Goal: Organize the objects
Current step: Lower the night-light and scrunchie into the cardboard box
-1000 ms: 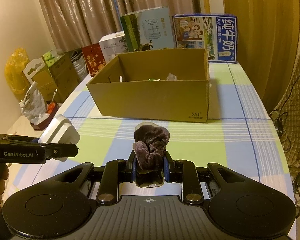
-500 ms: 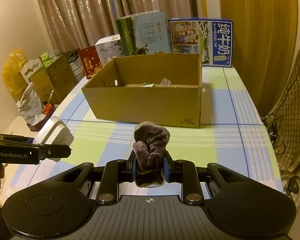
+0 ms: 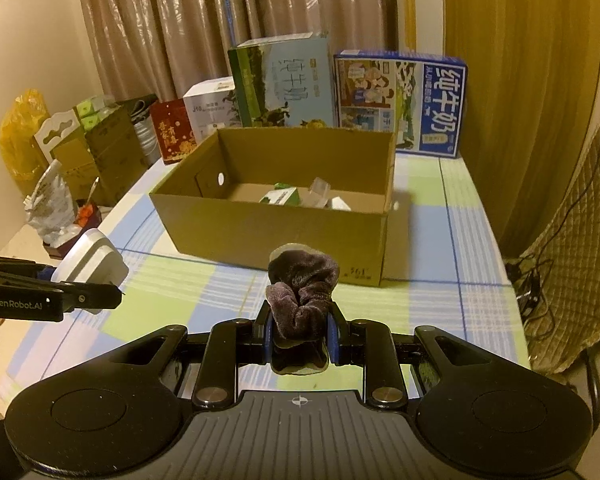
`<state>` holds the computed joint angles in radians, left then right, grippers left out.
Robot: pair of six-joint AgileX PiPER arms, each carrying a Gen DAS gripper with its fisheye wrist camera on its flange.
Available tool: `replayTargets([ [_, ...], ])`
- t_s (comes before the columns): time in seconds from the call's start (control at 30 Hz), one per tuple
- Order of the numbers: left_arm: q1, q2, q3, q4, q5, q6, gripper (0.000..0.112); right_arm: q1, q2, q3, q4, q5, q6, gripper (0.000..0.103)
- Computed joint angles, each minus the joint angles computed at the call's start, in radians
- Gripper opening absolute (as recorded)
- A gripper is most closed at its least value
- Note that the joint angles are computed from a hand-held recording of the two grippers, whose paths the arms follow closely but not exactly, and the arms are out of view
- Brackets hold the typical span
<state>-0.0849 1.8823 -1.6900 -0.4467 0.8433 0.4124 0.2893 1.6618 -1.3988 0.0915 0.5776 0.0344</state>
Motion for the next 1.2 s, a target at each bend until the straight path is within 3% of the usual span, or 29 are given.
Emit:
replayTargets([
  [0.8,0.002,0.181,-0.346,0.072,0.139,-0.048,0.052,-0.025,0.138,-0.257,-0.013,0.100,-0.073,0.022],
  [1.2,-0.003,0.383,-0.748,0.118,0.327,-0.106,0.052,-0.052,0.261,-0.466,0.019,0.195,-0.134,0.022],
])
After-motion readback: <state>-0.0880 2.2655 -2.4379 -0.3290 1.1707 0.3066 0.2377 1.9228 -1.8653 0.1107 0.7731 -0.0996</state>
